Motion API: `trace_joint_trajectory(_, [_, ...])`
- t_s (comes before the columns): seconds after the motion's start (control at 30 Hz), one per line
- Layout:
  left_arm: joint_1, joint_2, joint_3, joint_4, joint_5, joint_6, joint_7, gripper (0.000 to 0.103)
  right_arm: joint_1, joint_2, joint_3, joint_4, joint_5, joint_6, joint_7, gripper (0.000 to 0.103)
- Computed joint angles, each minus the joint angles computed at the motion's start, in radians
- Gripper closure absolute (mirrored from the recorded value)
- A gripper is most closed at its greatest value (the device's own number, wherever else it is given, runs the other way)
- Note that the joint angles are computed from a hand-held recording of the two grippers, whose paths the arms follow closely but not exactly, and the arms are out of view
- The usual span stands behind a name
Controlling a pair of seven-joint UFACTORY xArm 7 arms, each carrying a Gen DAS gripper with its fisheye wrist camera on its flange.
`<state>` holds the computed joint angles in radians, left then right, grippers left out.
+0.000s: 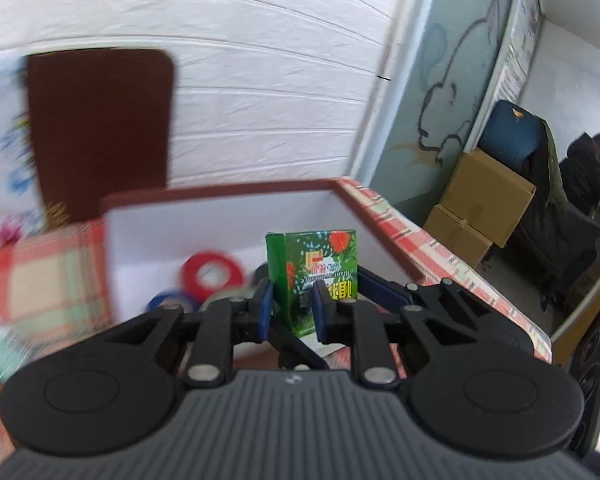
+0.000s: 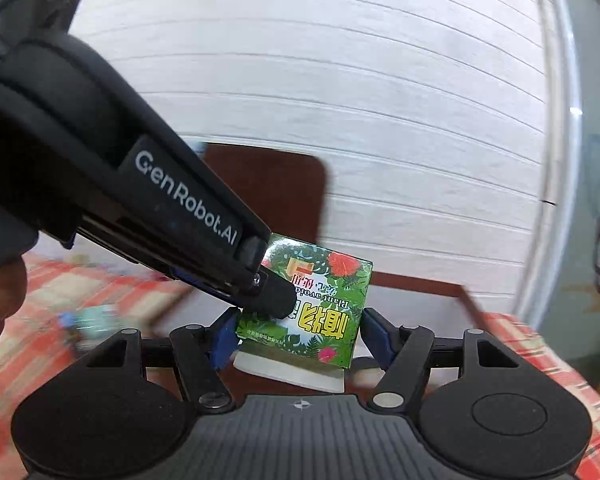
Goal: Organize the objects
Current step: 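Carry the green tea box into the brown box and release it, then move the left gripper to the blue-capped black marker and grasp it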
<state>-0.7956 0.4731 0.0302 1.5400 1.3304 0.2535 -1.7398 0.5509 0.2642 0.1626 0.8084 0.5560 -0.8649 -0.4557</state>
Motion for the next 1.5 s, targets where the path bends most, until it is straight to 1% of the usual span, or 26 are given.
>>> trace_joint_trajectory(0.07, [0.020,0.108,-0.012,0.133,-0.085,0.017,0.092,0.072,-0.008,0.065,-0.036,0.085,0.020,0.037,-0.064,0.027])
trace_joint_trajectory(0.1, [0.018,0.149,-0.016,0.183,-0.141,0.072,0.137,0.070,-0.011,0.099,-0.033,0.128,0.078,0.038,-0.127,0.027])
trace_joint_trajectory(0.13, [0.004,0.165,-0.004,0.202,-0.198,0.111,0.166,0.070,0.021,0.116,-0.072,0.147,0.107,0.043,-0.148,0.028])
trace_joint_trajectory(0.17, [0.012,0.174,-0.007,0.205,-0.213,0.108,0.155,0.071,0.011,0.117,-0.070,0.137,0.094,0.033,-0.133,0.028])
trace_joint_trajectory(0.23, [-0.029,0.151,0.065,0.159,-0.164,0.056,0.060,0.071,-0.039,0.095,-0.040,0.072,0.009,-0.010,-0.024,0.028])
trace_joint_trajectory(0.3, [-0.082,0.125,0.111,0.123,-0.111,0.094,0.024,0.071,-0.055,0.074,-0.025,0.014,-0.021,-0.067,0.060,0.028])
trace_joint_trajectory(0.37, [-0.099,0.094,0.111,0.082,-0.061,0.107,-0.014,0.071,-0.058,0.051,-0.012,-0.041,-0.025,-0.116,0.126,0.028])
trace_joint_trajectory(0.43, [-0.110,0.047,0.104,0.024,0.011,0.110,-0.074,0.070,-0.044,0.024,0.007,-0.088,0.024,-0.150,0.175,0.027])
trace_joint_trajectory(0.5, [-0.133,-0.028,0.105,-0.068,0.118,0.120,-0.180,0.070,-0.023,-0.008,0.031,-0.131,0.085,-0.162,0.230,0.026])
trace_joint_trajectory(0.57, [-0.149,-0.106,0.098,-0.165,0.221,0.150,-0.297,0.070,-0.041,-0.025,0.041,-0.167,0.048,-0.154,0.299,0.026])
trace_joint_trajectory(0.6, [-0.152,-0.142,0.091,-0.214,0.261,0.169,-0.349,0.070,-0.022,-0.036,0.045,-0.190,0.051,-0.157,0.319,0.026])
trace_joint_trajectory(0.67, [-0.154,-0.232,0.068,-0.338,0.319,0.217,-0.457,0.067,-0.012,-0.037,0.057,-0.194,0.026,-0.116,0.351,0.026])
trace_joint_trajectory(0.73, [-0.147,-0.318,0.042,-0.470,0.308,0.280,-0.508,0.062,-0.008,-0.033,0.064,-0.193,-0.045,-0.057,0.387,0.029])
trace_joint_trajectory(0.8, [-0.127,-0.387,0.017,-0.589,0.233,0.339,-0.509,0.062,0.022,-0.028,0.074,-0.186,-0.089,-0.004,0.372,0.033])
trace_joint_trajectory(0.87, [-0.099,-0.440,-0.004,-0.693,0.115,0.395,-0.485,0.062,0.057,-0.022,0.082,-0.163,-0.122,0.050,0.343,0.038])
trace_joint_trajectory(0.9, [-0.083,-0.460,-0.012,-0.736,0.065,0.422,-0.477,0.062,0.066,-0.017,0.084,-0.147,-0.149,0.084,0.339,0.043])
trace_joint_trajectory(0.93, [-0.066,-0.483,-0.020,-0.777,0.036,0.443,-0.486,0.062,0.074,-0.008,0.083,-0.124,-0.169,0.123,0.332,0.049])
trace_joint_trajectory(1.0, [-0.037,-0.523,-0.039,-0.846,-0.015,0.501,-0.500,0.062,0.102,0.029,0.074,-0.054,-0.183,0.193,0.304,0.052])
trace_joint_trajectory(1.1, [0.004,-0.543,-0.072,-0.908,-0.043,0.576,-0.522,0.062,0.174,0.080,0.032,0.052,-0.140,0.273,0.228,0.054])
trace_joint_trajectory(1.13, [0.008,-0.543,-0.066,-0.931,-0.028,0.578,-0.549,0.061,0.211,0.108,0.003,0.098,-0.105,0.293,0.179,0.054])
trace_joint_trajectory(1.2, [0.033,-0.533,-0.127,-0.973,0.082,0.652,-0.649,0.053,0.272,0.168,-0.054,0.192,-0.055,0.330,0.091,0.054])
trace_joint_trajectory(1.23, [0.036,-0.518,-0.152,-0.981,0.119,0.685,-0.689,0.053,0.322,0.205,-0.101,0.249,-0.004,0.349,0.029,0.054])
trace_joint_trajectory(1.3, [0.067,-0.529,-0.169,-0.989,0.142,0.671,-0.710,0.051,0.417,0.261,-0.193,0.342,0.105,0.404,-0.086,0.055])
trace_joint_trajectory(1.37, [0.098,-0.530,-0.186,-0.991,0.163,0.659,-0.728,0.050,0.458,0.304,-0.254,0.430,0.140,0.521,-0.130,0.061])
trace_joint_trajectory(1.43, [0.122,-0.536,-0.209,-1.000,0.175,0.653,-0.748,0.050,0.413,0.317,-0.216,0.450,0.070,0.542,-0.091,0.081])
trace_joint_trajectory(1.5, [0.148,-0.538,-0.231,-1.003,0.183,0.648,-0.757,0.050,0.446,0.305,-0.243,0.438,0.072,0.559,-0.066,0.088])
